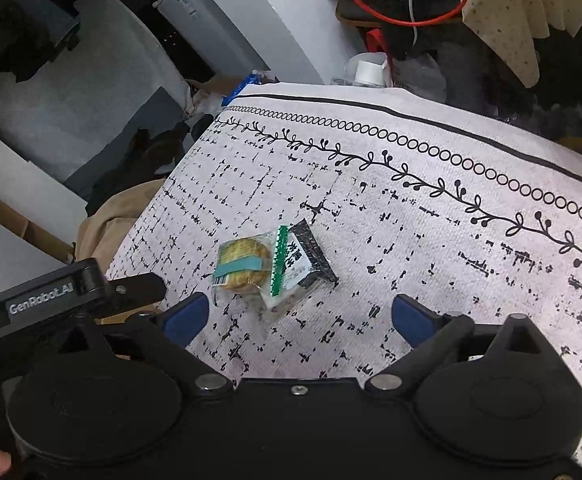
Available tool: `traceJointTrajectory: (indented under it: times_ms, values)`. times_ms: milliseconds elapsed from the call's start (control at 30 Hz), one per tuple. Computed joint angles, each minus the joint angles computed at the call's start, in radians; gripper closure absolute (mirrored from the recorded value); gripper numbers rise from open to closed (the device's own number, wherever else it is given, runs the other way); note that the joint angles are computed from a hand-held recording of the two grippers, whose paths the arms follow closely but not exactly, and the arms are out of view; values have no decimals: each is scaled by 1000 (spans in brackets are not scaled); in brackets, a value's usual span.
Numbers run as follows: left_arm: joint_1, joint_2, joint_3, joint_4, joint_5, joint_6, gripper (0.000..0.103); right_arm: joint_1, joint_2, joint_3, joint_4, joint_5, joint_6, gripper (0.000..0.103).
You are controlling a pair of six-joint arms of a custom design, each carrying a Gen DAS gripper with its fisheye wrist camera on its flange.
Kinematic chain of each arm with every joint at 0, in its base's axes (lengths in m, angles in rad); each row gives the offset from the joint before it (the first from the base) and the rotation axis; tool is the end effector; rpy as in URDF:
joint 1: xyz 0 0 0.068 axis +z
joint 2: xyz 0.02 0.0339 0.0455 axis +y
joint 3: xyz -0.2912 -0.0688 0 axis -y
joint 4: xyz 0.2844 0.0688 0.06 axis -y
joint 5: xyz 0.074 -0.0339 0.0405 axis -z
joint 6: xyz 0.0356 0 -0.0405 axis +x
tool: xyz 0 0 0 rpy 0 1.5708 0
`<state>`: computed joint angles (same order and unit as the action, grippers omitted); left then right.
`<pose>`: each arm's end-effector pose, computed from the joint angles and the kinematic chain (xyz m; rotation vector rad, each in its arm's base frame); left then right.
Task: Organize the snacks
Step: 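Move both open grippers to the teal-banded biscuit packet and dark packet, then grasp the biscuit packet with the left gripper while the right grasps the dark packet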
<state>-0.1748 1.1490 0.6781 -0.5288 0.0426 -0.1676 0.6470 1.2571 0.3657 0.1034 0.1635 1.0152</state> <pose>0.2367 -0.0433 0.2114 0.0254 2.5798 -0.1832 0.1890 0.1355 0.1296 0.5258 2.3748 0.6068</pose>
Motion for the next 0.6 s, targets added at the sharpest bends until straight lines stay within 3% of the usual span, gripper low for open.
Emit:
traceJointTrajectory:
  times_ms: [233,600]
  values:
    - [-63,104,35,26,-32,-48,0,-71,65,-22,90,-89,-13,29]
    - [-104,269,79,105,-38,-100,0,-178,171,-20,199,-184,-37,39]
